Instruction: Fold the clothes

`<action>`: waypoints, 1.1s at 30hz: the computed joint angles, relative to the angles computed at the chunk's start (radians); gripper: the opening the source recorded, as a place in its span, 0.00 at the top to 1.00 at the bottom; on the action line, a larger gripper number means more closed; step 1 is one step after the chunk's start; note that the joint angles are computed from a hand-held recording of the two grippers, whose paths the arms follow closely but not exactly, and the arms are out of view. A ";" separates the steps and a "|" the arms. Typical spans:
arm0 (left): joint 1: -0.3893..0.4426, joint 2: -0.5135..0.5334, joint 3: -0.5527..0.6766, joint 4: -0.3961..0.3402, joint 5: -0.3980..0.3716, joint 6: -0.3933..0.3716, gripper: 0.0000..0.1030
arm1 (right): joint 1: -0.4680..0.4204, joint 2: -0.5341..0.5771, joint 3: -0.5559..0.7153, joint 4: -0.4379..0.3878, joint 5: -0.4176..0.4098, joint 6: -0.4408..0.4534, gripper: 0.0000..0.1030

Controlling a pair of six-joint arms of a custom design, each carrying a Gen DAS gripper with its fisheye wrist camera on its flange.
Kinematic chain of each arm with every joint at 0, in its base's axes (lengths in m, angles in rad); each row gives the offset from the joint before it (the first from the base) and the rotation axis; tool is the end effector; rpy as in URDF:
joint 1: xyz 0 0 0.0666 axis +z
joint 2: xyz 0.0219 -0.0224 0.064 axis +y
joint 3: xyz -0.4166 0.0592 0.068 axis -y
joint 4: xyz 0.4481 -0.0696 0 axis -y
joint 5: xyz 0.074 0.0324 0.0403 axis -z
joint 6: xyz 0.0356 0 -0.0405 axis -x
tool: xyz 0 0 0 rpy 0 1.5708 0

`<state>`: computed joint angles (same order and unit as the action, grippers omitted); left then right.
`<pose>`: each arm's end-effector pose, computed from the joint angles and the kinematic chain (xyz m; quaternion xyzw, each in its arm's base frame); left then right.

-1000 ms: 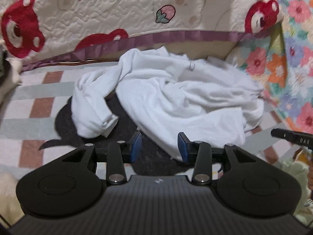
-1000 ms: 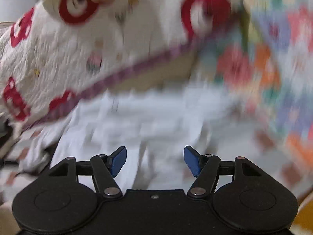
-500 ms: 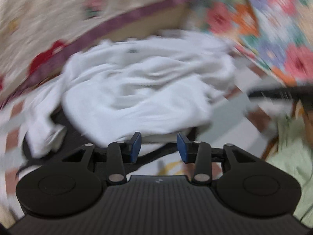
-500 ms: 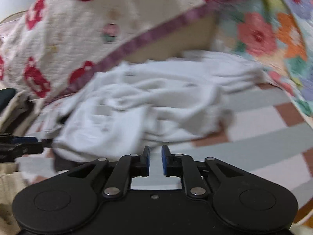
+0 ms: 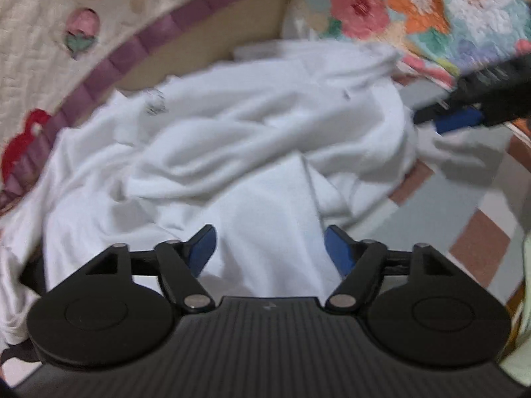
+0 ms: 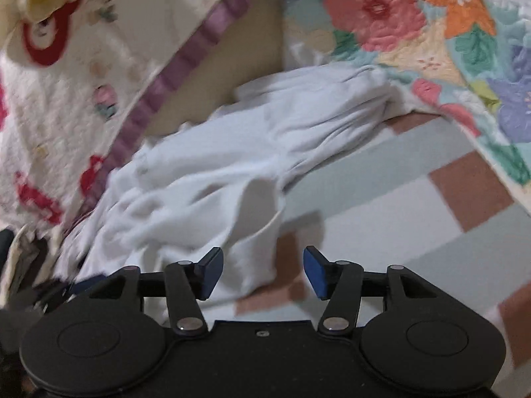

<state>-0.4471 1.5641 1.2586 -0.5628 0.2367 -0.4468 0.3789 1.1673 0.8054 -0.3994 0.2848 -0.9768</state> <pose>0.5232 -0.2606 0.3298 0.4396 0.8232 -0.1109 0.3416 0.3923 0.1450 0.3070 0.3214 0.8531 0.1428 0.3854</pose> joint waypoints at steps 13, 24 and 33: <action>0.088 -0.108 -0.065 0.023 -0.004 -0.047 0.89 | 0.052 0.074 0.003 0.149 0.165 0.036 0.94; 0.293 -0.335 -0.185 0.081 0.102 0.316 0.89 | 0.386 -0.160 0.039 -0.316 0.772 -0.006 0.95; 0.342 -0.342 -0.144 0.136 0.178 0.388 0.89 | 0.456 -0.212 0.071 -0.414 0.848 -0.001 0.95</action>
<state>-0.1055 1.2223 1.1149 -0.4270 0.4150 -0.0588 0.8348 0.9550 0.8759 -0.8133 1.1332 -0.9781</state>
